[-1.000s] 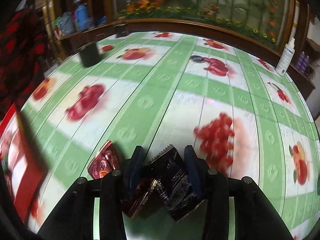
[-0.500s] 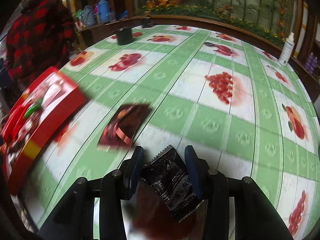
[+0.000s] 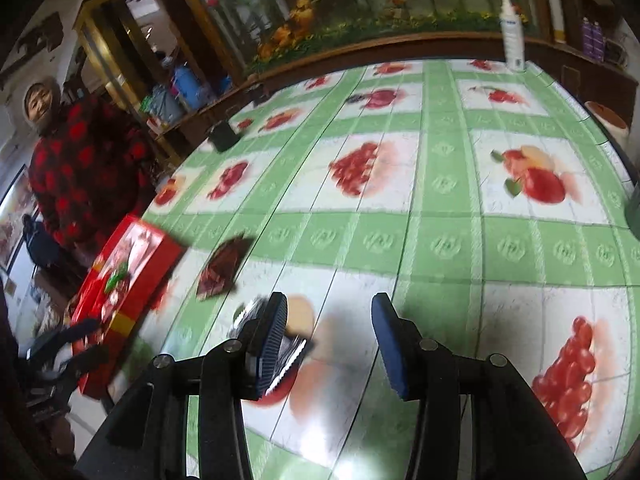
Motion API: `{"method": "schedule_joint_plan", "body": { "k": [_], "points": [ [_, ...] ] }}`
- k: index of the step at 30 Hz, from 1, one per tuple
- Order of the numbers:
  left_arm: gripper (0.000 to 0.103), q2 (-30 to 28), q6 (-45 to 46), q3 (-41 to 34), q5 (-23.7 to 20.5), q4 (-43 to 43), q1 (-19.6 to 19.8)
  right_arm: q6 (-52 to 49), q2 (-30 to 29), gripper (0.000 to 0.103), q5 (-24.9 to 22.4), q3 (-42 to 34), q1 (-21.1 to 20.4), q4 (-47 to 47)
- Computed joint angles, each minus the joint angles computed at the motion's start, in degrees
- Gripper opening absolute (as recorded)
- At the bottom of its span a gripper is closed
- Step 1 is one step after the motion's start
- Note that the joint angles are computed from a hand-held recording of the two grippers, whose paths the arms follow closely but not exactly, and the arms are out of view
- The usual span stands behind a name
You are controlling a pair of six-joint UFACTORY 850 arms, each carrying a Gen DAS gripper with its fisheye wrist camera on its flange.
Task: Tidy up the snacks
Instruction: 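Grasp brown chocolate packet with left tool while right tool holds dark packet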
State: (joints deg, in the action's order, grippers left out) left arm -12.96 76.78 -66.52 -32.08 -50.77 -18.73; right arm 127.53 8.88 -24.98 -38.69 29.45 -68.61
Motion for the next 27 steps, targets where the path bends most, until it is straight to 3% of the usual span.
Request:
{"method": "schedule_joint_plan", "body": {
  "k": [4,8,10,15,18,20,27],
  "points": [
    [0.065,-4.75,-12.93,-6.15,-1.61,8.30,-2.63,-4.95,-1.98,0.048,1.57,-1.57,1.71,-0.86],
    [0.065,-8.12,-23.07,-10.53,-0.44,14.90,-4.87,-13.65,-5.20,0.051,4.32,-4.33,1.17,-0.32],
    [0.065,-9.98,-29.32,-12.82,-0.45,19.28,-5.93,-24.06,-7.21,0.051,6.69,-6.03,0.16,5.38],
    [0.065,-13.64,-39.56,-17.08,-1.62,24.83,-7.68,-39.42,-11.09,0.051,4.77,-9.19,-0.56,16.26],
    [0.065,-14.90,-43.43,-18.04,-1.62,28.16,-8.95,-37.29,-11.91,0.050,1.91,-9.47,0.38,13.13],
    [0.065,-14.94,-44.38,-17.81,-1.30,29.43,-9.47,-36.17,-11.74,0.041,0.67,-9.26,0.74,12.43],
    [0.067,-15.39,-49.25,-16.64,1.60,35.19,-11.11,-31.28,-10.19,0.038,-0.39,-7.69,0.45,11.11]
  ]
}}
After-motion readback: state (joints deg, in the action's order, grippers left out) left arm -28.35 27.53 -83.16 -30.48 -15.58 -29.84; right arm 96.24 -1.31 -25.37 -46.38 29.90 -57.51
